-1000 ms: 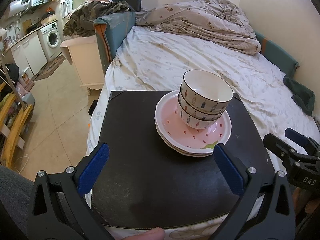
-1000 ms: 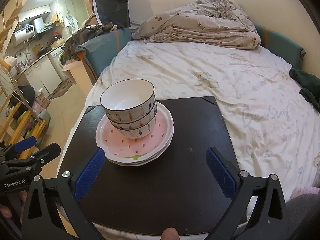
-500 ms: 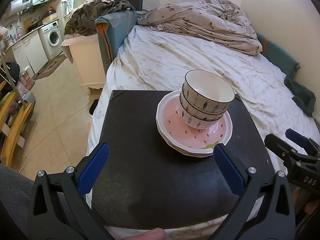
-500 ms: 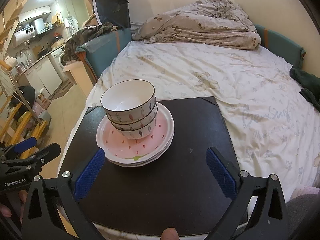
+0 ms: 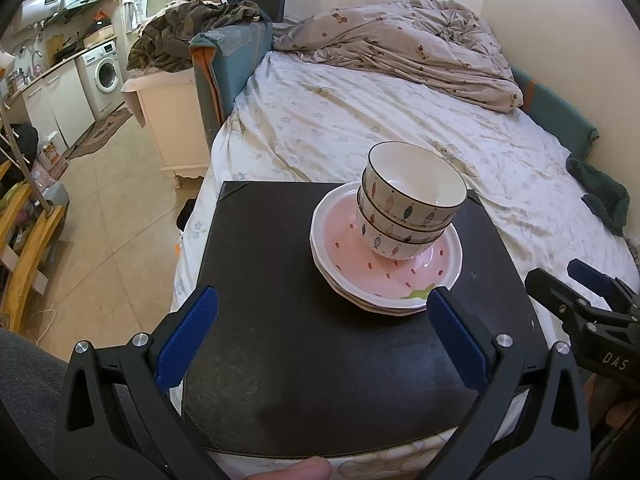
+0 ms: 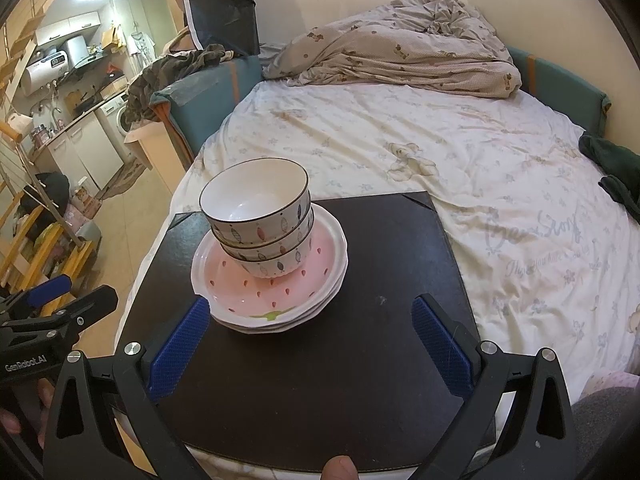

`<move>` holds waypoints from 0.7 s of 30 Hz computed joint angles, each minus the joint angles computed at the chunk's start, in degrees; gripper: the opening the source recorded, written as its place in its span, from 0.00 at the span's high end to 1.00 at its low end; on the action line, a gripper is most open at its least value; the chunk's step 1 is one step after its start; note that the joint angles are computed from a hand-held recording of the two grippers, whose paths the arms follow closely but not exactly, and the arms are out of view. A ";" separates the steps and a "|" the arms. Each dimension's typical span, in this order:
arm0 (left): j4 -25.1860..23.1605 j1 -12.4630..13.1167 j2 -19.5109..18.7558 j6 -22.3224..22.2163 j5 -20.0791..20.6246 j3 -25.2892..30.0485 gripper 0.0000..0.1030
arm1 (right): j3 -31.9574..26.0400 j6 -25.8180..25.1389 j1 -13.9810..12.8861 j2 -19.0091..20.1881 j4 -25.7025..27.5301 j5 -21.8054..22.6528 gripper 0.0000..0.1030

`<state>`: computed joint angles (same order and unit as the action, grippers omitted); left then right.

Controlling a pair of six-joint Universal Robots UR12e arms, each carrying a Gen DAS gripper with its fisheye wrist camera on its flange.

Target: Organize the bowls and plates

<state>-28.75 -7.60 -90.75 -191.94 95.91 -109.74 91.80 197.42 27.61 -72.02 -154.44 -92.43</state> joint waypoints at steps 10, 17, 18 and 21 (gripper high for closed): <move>-0.19 -0.24 -0.07 -0.33 0.53 0.17 0.00 | 0.18 0.20 -0.08 0.03 -0.32 0.13 0.00; -0.45 -0.24 -0.08 -0.19 0.40 0.23 0.00 | 0.28 0.19 -0.16 -0.07 -0.25 0.28 0.00; -0.57 -0.30 -0.12 -0.14 0.40 0.29 0.00 | 0.26 0.22 -0.16 -0.06 -0.20 0.25 0.00; -0.50 -0.45 -0.23 -0.10 0.50 0.42 0.00 | 0.27 0.31 -0.18 -0.08 -0.15 0.34 0.00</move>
<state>-29.26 -8.05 -90.98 -192.04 96.41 -109.32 92.06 197.73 27.44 -72.10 -154.60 -92.09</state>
